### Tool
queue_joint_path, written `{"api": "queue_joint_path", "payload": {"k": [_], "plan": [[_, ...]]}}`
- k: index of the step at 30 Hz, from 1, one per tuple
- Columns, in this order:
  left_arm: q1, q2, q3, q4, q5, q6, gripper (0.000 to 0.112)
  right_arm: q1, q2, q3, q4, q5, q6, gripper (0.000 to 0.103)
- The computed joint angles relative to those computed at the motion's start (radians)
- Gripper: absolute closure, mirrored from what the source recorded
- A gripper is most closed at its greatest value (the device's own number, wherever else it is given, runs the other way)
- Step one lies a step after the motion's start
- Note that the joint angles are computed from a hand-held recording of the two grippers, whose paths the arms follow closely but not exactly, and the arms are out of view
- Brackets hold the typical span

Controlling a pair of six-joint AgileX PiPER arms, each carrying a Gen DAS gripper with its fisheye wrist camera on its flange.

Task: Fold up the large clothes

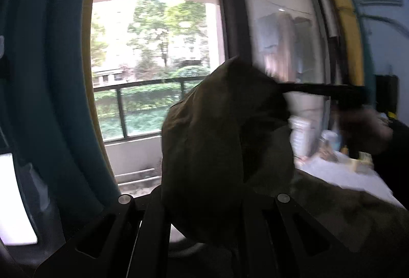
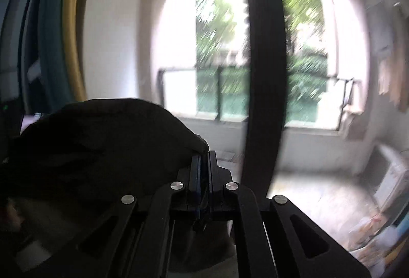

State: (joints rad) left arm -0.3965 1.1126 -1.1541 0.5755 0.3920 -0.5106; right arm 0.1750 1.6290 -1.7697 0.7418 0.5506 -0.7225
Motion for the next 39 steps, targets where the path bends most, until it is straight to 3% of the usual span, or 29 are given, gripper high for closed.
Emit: {"api": "queue_joint_path", "payload": {"k": [2, 6, 9, 11, 14, 19, 22, 26, 30, 32, 35, 37, 39], "plan": [[-0.011, 0.089, -0.112, 0.161, 0.036, -0.165, 0.103, -0.020, -0.084, 0.110, 0.112, -0.067, -0.138, 0.100], [-0.032, 0.166, -0.216, 0.354, 0.089, -0.429, 0.103, -0.048, -0.297, 0.415, 0.419, -0.201, -0.538, 0.099], [-0.069, 0.120, -0.141, 0.355, 0.042, -0.462, 0.103, -0.048, -0.440, 0.665, 0.673, -0.228, -0.833, 0.099], [-0.157, 0.058, -0.030, 0.423, 0.043, -0.500, 0.103, -0.066, -0.498, 0.790, 0.732, -0.208, -0.904, 0.099], [-0.297, -0.015, 0.124, 0.446, 0.092, -0.506, 0.101, -0.107, -0.535, 0.942, 0.572, -0.172, -0.727, 0.098], [-0.529, -0.063, 0.298, 0.430, 0.228, -0.639, 0.087, -0.207, -0.486, 1.019, 0.164, -0.009, -0.289, 0.096], [-0.533, -0.086, 0.341, 0.269, 0.218, -0.615, 0.063, -0.283, -0.502, 1.054, 0.121, 0.085, -0.239, 0.096], [-0.451, -0.156, 0.389, -0.057, 0.169, -0.445, 0.059, -0.397, -0.520, 1.073, 0.089, 0.172, -0.242, 0.095], [-0.526, -0.227, 0.425, -0.061, 0.223, -0.469, 0.058, -0.483, -0.531, 1.066, 0.109, 0.213, -0.254, 0.093], [-0.612, -0.229, 0.384, -0.001, 0.315, -0.519, 0.054, -0.517, -0.573, 1.100, 0.151, 0.238, -0.300, 0.091], [-0.769, -0.269, 0.384, 0.101, 0.410, -0.631, 0.046, -0.459, -0.579, 1.049, 0.232, 0.244, -0.293, 0.073], [-0.876, -0.281, 0.368, 0.174, 0.484, -0.712, 0.045, -0.360, -0.574, 1.006, 0.271, 0.186, -0.259, 0.028], [-0.978, -0.307, 0.373, 0.246, 0.564, -0.804, 0.045, -0.254, -0.545, 0.966, 0.323, 0.132, -0.267, 0.005]]}}
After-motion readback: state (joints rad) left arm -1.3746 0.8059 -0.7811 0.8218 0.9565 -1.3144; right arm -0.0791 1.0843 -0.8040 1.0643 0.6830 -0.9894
